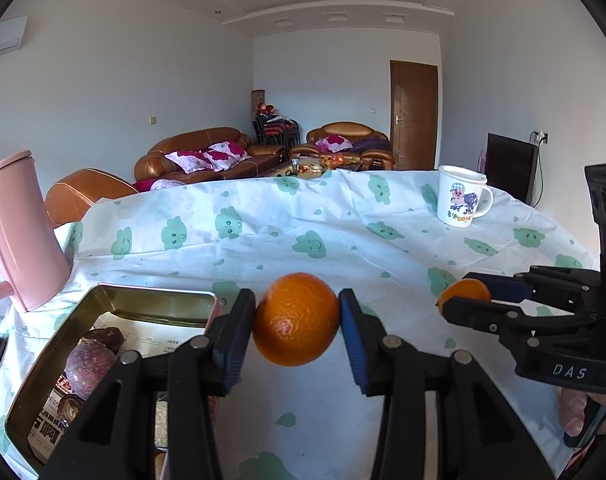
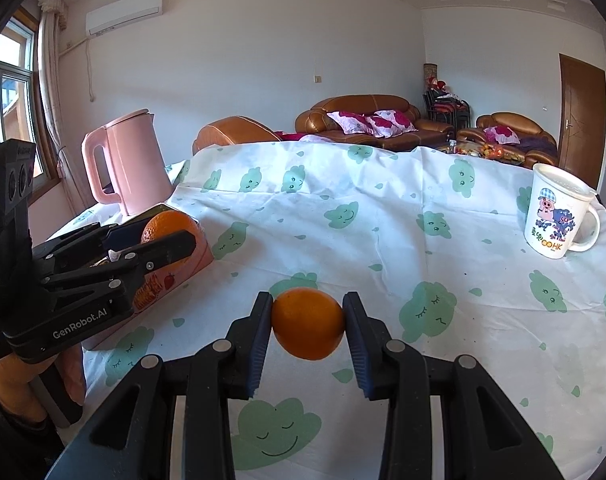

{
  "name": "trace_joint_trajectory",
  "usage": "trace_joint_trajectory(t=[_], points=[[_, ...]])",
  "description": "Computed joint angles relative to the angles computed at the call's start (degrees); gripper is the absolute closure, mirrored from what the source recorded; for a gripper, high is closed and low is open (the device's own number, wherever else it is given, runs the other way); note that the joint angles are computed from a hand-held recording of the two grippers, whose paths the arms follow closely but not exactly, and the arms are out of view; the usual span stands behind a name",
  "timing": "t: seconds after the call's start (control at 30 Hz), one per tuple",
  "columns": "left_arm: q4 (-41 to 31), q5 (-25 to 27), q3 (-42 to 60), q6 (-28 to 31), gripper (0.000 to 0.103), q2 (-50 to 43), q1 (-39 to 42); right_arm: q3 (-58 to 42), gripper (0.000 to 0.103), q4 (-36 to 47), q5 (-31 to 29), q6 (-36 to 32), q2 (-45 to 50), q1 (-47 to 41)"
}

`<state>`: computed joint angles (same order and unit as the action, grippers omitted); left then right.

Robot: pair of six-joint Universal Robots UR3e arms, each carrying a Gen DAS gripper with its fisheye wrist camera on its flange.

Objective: Organize fruits
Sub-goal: 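Lift both oranges and carry them toward the pink tin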

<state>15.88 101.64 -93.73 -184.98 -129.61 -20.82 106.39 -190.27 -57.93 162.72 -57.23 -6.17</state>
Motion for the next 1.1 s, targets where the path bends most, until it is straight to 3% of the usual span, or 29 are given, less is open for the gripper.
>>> trace_joint_trajectory(t=[1.1], points=[[10.3, 3.0, -4.4, 0.5, 0.058, 0.0, -2.1, 7.0, 0.065, -17.0, 1.2, 2.5, 0.0, -1.4]])
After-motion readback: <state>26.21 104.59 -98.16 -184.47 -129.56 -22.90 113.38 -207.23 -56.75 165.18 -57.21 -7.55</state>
